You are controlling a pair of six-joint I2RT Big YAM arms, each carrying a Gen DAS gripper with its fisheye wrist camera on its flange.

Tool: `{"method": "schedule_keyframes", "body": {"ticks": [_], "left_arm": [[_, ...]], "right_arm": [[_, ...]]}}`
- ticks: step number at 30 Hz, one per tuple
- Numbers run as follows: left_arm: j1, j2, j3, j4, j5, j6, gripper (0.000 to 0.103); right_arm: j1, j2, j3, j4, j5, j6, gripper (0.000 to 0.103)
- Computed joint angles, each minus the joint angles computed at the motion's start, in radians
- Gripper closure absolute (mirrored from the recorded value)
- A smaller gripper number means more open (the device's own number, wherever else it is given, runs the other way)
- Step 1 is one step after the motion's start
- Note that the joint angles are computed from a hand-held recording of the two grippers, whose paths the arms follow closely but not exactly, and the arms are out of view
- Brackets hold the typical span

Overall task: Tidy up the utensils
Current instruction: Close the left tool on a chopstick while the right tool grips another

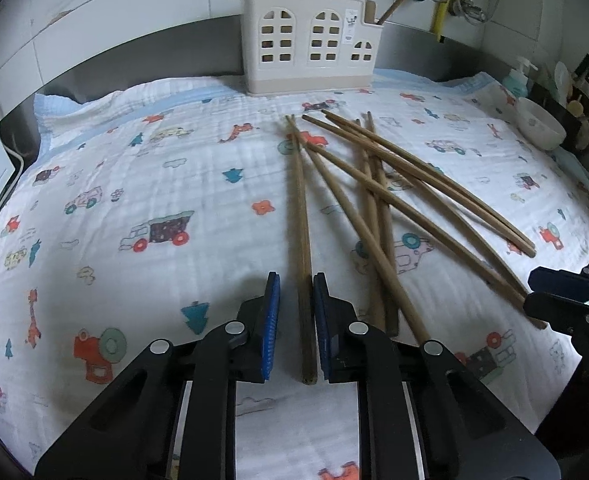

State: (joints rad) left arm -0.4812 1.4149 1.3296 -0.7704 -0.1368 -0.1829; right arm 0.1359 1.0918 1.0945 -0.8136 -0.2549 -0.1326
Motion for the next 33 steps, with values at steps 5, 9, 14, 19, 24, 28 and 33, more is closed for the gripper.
{"method": "schedule_keyframes", "body": {"ticks": [5,9,14,19,24,28,33], "left_arm": [[0.016,-0.009,-0.008,-0.001,0.009,-0.011,0.088],[0.020,-0.015,-0.012,0.000,0.034,-0.024,0.088],[0.021,-0.036,-0.041,0.024,0.067,-0.041,0.088],[0.026,-0.049,-0.065,0.059,0.097,-0.042,0.088],[0.029,-0.043,-0.065,0.073,0.105,-0.042,0.088],[0.022,-0.037,-0.060,0.078,0.077,-0.031,0.095],[0.036,-0.047,-0.065,0.087,0.096,-0.044,0.097]], "right_arm": [[0.005,0.020,0.002,0.005,0.004,-0.001,0.086],[0.015,0.034,0.003,0.005,0.023,-0.015,0.086],[0.015,0.043,0.003,0.008,0.030,-0.025,0.089],[0.022,0.034,-0.005,0.012,0.050,-0.033,0.096],[0.031,0.022,-0.018,0.027,0.056,-0.024,0.096],[0.036,0.004,-0.019,0.033,0.057,-0.019,0.097],[0.032,-0.029,0.002,0.043,0.042,-0.006,0.097]]}}
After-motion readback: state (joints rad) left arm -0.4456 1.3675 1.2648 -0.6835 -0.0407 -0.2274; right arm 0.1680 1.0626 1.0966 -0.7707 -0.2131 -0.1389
